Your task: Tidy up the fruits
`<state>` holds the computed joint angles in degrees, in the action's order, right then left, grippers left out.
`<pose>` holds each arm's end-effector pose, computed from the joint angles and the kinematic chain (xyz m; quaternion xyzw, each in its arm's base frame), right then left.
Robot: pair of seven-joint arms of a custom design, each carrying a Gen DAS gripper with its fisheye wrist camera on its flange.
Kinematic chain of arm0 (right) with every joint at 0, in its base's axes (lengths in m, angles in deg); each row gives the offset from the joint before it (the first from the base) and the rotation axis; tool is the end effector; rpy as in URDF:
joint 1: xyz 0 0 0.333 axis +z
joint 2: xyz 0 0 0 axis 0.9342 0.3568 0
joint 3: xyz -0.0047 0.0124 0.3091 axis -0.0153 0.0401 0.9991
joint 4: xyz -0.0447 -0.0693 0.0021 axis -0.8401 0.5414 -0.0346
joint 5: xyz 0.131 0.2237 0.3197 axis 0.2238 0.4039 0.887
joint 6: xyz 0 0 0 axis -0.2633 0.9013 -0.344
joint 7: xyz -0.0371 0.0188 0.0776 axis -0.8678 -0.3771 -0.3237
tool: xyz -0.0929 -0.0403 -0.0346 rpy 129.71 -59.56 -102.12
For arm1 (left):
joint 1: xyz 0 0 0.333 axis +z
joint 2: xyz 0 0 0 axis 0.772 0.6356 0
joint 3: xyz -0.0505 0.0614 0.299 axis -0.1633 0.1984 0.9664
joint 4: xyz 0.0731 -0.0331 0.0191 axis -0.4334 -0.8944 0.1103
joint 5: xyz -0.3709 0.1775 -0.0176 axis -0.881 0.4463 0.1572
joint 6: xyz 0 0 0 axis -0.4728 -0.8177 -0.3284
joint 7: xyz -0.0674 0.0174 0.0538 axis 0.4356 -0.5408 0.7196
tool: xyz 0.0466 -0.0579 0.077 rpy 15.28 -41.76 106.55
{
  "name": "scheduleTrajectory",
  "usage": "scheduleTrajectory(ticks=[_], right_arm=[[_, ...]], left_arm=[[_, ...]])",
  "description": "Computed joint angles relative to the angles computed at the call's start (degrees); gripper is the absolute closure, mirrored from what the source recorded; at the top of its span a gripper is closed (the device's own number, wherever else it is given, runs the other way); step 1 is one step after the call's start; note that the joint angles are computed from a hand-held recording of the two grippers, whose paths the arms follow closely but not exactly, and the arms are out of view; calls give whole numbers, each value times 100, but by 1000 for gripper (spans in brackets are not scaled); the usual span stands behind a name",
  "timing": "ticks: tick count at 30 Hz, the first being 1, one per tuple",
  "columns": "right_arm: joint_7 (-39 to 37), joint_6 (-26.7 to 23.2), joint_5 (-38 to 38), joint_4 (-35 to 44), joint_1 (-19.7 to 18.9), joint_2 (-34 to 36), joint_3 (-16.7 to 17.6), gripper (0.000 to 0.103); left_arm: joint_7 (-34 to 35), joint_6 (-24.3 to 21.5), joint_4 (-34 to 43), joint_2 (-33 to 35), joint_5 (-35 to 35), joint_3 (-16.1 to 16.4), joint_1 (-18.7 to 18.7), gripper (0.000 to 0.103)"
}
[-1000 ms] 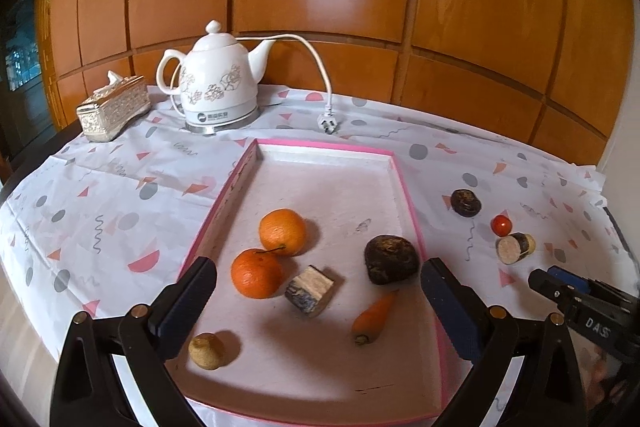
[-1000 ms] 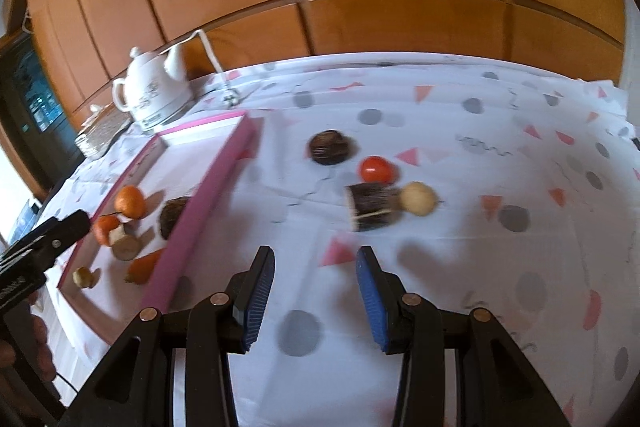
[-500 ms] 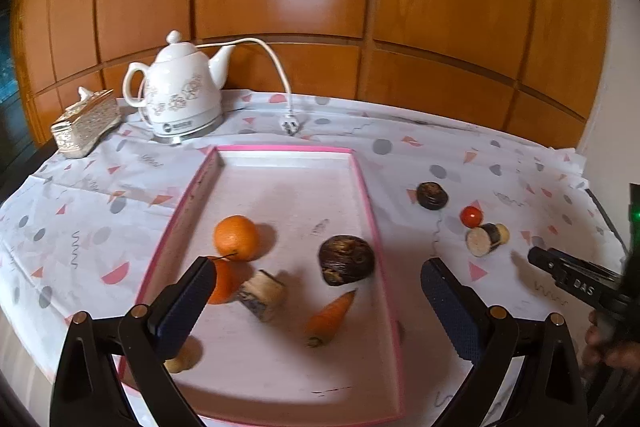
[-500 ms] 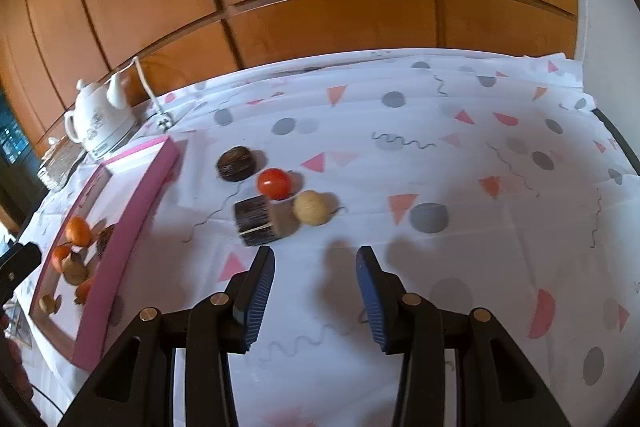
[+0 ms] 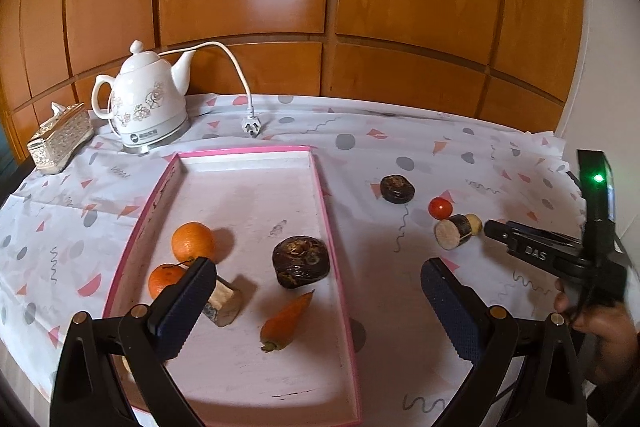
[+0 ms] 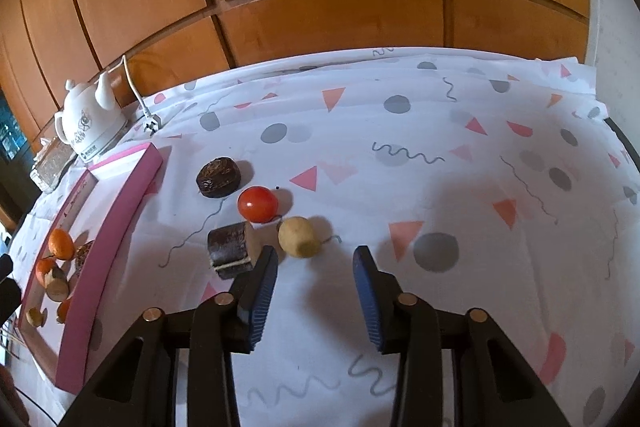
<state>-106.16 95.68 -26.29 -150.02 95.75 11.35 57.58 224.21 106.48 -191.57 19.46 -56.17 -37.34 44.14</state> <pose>0.4974 0.3081 0.3215 -0.4534 0.8059 -0.2727 0.2657 0.5653 -0.1245 0.3747 -0.4362 0.7897 -0.3950 0.1733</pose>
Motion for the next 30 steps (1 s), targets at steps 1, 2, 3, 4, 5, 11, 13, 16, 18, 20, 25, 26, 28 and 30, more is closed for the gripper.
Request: scheduleTrajectory(ticks=[1,2,3,4,5,11,13,16,18,20,25,26,28,30], right_arm=[[-23,51,-16,23,-18,27,-14,64],[-95,109,-13,63,-38,67,-28,64],[-157,136,-3,93,-45,94,-39,64],[-216,168,-1,128,-50,128,-53,64],[-294,194,22,170,-56,168,-67,64],[-722,371,213,373,-63,390,-182,64],[-860,481,319,438,-72,477,-227,65],[-974,607,377,497,-46,546,-303,75],[-1056,692,429,505,-30,572,-341,77],[-1047,685,412,494,14,558,-377,77],[-800,197,337,294,131,325,-344,77],[-770,87,361,244,126,272,-311,77],[-713,-151,432,118,117,153,-236,77],[-682,-298,534,11,79,67,-165,77]], left_arm=[[-13,-15,3,1,11,0,0,0],[-29,-32,7,4,28,-1,0,0],[-71,-43,15,12,71,-3,-4,0],[-85,-53,13,10,81,-6,-3,0],[-102,-71,20,16,99,-7,-3,0],[-135,-180,45,30,171,-26,0,0],[-145,-233,46,16,191,-26,1,0],[-365,-447,84,19,394,-8,14,0],[-455,-627,117,18,486,-3,30,0],[-505,-755,157,24,536,-13,29,0],[-989,-1029,270,113,1030,-45,-7,1],[-1062,-1061,282,124,1101,-54,-6,1],[-1282,-1137,343,194,1339,-84,-30,2],[-1532,-1288,428,283,1623,-111,-37,4]])
